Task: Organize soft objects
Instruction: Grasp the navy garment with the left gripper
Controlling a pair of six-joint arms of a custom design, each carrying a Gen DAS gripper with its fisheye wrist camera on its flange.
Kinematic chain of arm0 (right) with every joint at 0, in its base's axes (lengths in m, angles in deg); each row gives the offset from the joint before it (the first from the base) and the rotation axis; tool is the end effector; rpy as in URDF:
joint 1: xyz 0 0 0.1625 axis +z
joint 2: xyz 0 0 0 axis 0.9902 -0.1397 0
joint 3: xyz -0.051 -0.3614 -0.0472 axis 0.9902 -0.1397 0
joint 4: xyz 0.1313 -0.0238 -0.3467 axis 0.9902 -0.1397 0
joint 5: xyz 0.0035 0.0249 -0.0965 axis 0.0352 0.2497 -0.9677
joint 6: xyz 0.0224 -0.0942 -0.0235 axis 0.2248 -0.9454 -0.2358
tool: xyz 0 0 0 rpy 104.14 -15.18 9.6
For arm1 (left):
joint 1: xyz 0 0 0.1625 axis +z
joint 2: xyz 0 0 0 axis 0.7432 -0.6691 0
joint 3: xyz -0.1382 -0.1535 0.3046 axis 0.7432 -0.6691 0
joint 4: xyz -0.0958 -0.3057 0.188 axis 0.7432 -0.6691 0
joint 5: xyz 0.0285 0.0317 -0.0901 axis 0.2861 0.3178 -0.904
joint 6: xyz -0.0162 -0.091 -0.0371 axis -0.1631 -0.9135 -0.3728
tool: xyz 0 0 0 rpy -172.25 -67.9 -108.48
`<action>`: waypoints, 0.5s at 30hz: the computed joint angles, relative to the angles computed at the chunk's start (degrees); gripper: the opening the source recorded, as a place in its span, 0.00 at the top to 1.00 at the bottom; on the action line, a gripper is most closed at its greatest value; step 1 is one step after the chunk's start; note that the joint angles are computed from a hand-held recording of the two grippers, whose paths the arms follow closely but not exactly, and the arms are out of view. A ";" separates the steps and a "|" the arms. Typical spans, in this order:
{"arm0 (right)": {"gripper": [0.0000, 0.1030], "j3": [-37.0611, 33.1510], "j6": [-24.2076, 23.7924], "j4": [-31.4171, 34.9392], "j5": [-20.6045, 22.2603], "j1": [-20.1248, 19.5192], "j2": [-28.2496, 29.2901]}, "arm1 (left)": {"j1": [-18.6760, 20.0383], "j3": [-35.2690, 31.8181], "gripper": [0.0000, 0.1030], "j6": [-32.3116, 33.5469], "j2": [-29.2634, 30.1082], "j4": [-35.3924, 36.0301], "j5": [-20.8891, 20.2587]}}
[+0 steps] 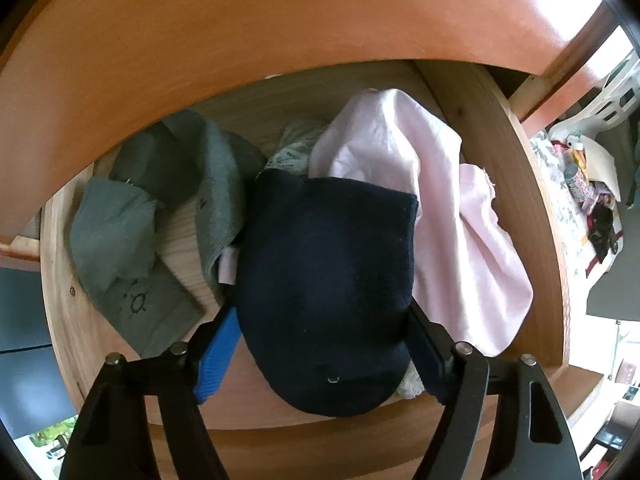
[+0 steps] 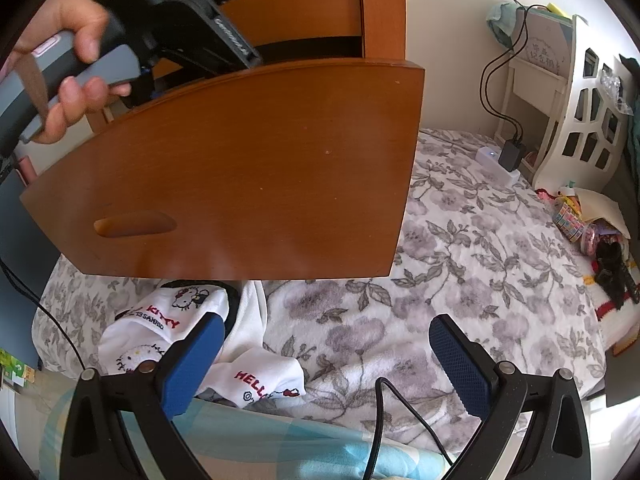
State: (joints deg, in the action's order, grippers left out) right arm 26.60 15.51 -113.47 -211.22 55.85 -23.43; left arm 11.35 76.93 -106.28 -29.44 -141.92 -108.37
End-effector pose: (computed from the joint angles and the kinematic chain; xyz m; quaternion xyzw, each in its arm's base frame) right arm 0.3666 -0.2582 -0.1333 0.1496 -0.8854 0.2982 0.3236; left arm -0.0481 -0.4741 0.3372 0.1010 0.9140 -0.0202 0.3924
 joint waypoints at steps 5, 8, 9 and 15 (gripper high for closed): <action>0.00 -0.31 0.22 0.92 -0.50 0.32 0.00 | 0.16 1.29 0.34 1.53 -2.37 -0.86 -0.51; 0.00 -0.43 0.48 1.53 -0.73 0.46 -0.06 | 0.35 1.07 0.40 2.22 -3.13 -1.16 -1.18; 0.00 -0.48 0.55 1.73 -0.84 0.52 -0.07 | 0.39 0.92 0.43 2.47 -3.40 -1.16 -1.33; 0.00 -0.84 0.71 2.63 -1.23 0.78 -0.03 | -0.37 1.71 0.50 2.78 -5.75 -1.97 -3.10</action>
